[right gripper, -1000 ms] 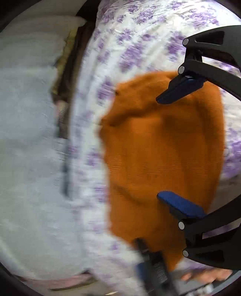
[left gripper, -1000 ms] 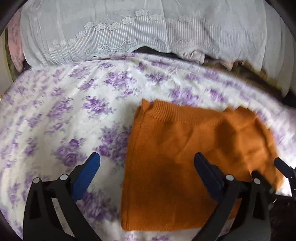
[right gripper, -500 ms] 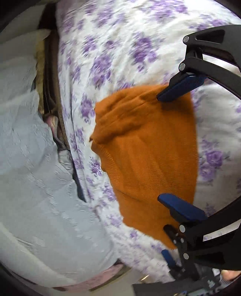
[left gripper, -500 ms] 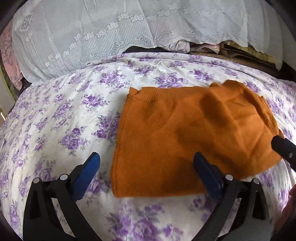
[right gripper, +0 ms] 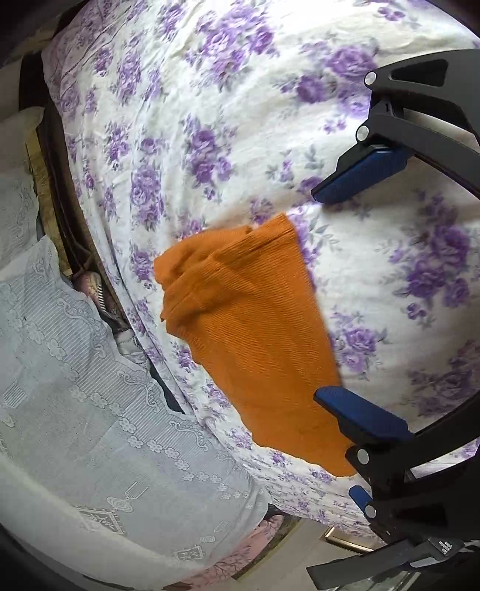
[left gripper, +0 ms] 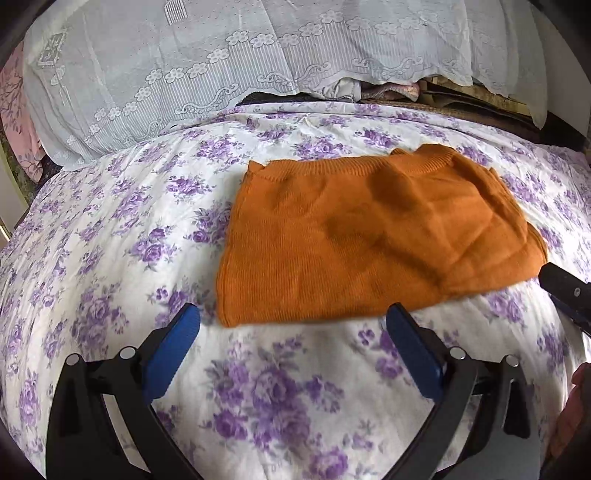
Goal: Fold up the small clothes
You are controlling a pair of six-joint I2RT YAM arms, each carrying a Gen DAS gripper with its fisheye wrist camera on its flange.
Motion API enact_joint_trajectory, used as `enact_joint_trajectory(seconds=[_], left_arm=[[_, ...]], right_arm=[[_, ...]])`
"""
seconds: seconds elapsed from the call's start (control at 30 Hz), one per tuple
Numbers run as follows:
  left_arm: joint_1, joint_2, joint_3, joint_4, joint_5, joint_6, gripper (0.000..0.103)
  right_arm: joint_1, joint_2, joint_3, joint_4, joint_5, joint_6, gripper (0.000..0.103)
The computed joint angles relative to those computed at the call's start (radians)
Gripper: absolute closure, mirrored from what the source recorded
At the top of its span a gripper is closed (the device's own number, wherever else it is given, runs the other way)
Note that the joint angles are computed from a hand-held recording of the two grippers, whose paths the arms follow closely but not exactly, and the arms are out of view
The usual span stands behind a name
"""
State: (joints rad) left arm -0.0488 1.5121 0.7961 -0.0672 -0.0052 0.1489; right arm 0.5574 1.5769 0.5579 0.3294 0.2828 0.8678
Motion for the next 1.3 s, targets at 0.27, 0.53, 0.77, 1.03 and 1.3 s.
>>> enact_joint_trajectory(seconds=[0.27,0.53,0.77,1.03,1.3], left_arm=[[0.000,-0.075,-0.065,-0.016,0.018,0.005,0.005],[0.053,-0.088,-0.067,-0.099,0.133,0.005,0.005],[0.187,-0.002,0.081,-0.229,0.474,-0.038,0.005],[0.096,0.230,0.387,-0.278,0.567,-0.175,0.005],[0.031,0.556,0.729,-0.384,0.423,-0.208,0.005]], right_arm=[[-0.008,-0.031,-0.073,0.073,-0.046,0.019,0.003],[-0.030,-0.045,-0.148,0.211,-0.096,0.024,0.003],[-0.077,-0.069,-0.249,0.476,-0.219,0.086,0.003],[-0.231,0.221,0.007,0.729,-0.646,0.246,0.003],[-0.286,0.473,0.357,0.582,-0.764,0.283,0.004]])
